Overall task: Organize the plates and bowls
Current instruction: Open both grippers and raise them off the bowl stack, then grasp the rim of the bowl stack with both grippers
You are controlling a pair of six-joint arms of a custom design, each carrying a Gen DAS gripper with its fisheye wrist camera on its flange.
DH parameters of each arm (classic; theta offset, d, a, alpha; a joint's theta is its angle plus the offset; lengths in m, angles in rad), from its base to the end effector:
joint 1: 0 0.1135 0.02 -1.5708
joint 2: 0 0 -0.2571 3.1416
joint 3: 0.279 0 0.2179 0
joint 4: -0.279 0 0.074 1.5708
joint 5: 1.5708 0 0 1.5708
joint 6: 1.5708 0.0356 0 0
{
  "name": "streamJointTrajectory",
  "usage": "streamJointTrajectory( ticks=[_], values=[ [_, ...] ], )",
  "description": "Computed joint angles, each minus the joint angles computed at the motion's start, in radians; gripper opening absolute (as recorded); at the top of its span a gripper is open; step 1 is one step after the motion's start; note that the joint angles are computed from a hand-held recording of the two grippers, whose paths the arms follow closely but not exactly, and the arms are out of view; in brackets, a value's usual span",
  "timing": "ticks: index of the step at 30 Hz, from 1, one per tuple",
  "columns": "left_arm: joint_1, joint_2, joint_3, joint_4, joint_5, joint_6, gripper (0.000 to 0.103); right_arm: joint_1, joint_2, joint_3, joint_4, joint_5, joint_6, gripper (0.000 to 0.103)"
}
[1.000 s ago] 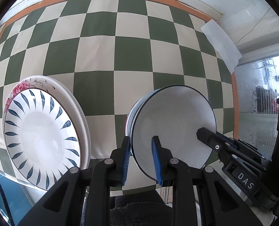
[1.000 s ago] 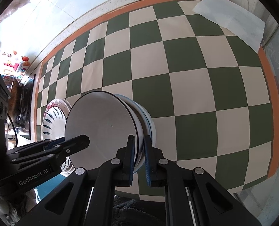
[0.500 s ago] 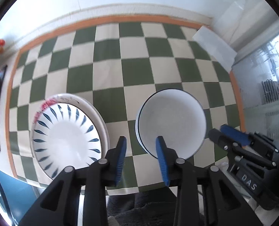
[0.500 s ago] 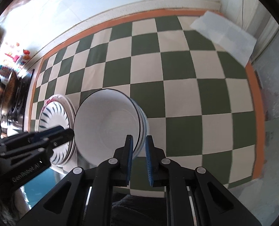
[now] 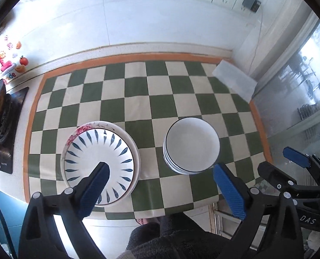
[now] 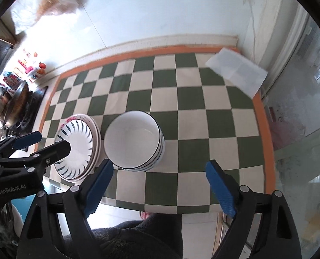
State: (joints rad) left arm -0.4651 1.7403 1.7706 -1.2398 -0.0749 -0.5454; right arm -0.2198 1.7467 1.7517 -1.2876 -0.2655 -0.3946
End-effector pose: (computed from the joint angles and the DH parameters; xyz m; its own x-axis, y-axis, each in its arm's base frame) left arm 0.2779 -0.1365 0.3308 -0.9345 -0.1098 -0.3385 -0.0716 0.9898 -0.1235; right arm 0.2997 -0.0574 0.3238 -0.9167 -0.1753 -0.3591 -0.2327 0.9648 0.1230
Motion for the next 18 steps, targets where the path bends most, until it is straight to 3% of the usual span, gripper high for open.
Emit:
streamJointTrajectory(
  ticks=[9, 18],
  values=[
    [-0.037, -0.114, -0.001, -0.053, -0.027, -0.055, 0.099, -0.062, -0.124, 0.037, -0.105, -0.077, -0.016, 0.095],
    [-0.007, -0.098, -0.093, 0.033, 0.074, -0.064, 0.099, -0.068, -0.092, 0.0, -0.084, -0.086, -0.01, 0.096]
  ],
)
